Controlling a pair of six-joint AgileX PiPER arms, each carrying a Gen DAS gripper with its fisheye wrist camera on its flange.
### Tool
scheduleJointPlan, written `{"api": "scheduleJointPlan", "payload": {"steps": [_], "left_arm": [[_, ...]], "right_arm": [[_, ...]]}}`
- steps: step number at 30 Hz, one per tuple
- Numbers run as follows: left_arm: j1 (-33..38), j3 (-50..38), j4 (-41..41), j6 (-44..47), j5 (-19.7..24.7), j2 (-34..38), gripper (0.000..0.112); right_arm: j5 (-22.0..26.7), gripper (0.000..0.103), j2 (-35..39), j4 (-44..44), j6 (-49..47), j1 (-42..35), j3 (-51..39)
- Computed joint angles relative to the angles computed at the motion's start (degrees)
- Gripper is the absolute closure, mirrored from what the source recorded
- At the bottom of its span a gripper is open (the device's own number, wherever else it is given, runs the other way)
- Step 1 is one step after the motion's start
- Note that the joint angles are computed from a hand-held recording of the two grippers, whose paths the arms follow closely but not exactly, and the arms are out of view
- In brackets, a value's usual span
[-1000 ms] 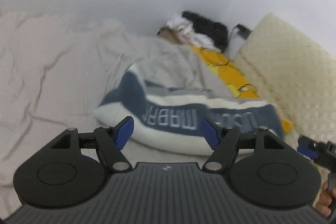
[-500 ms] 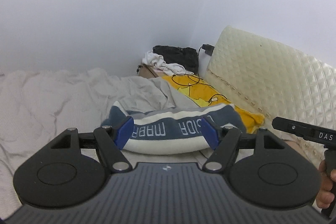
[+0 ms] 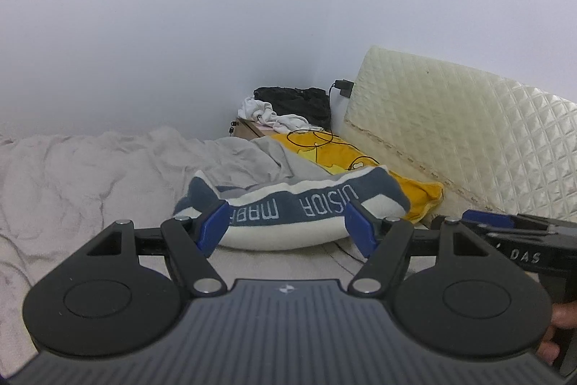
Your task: Fold large clothes
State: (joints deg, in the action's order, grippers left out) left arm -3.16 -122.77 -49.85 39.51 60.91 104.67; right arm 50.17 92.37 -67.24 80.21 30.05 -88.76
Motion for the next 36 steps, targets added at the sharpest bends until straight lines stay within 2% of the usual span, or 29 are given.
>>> {"api": "scheduleJointPlan", "payload": {"steps": [3,10,16,25,36], "left_arm": [[-0.1,4.8,-0.7,3.2,-2.8,-2.0,0.037],[0.5,10.7,-2.7,6.2,-5.5,-3.2,0.037],[0.5,11.6,-2.4,7.2,-6.2,-2.3,0.037],[-0.7,13.1,-0.4,7.2,-9.3,-1.5,0.037],[-1.2,14.2,0.4,6.9,-10.4,-1.6,0.037]], "right_arm": [[1.3,0.033,0.7,-1.1,1.9,1.0,0.9],[3.0,0.033,2.4,-2.3,4.1,2.4,1.9],[5.1,0.033,3.5,-3.5,6.0,3.3,2.4],[5.5,0.034,4.0,-3.3,7.3,3.0,3.1],[6.6,0.034,3.9,-3.2,8.3,3.2,3.9]]}}
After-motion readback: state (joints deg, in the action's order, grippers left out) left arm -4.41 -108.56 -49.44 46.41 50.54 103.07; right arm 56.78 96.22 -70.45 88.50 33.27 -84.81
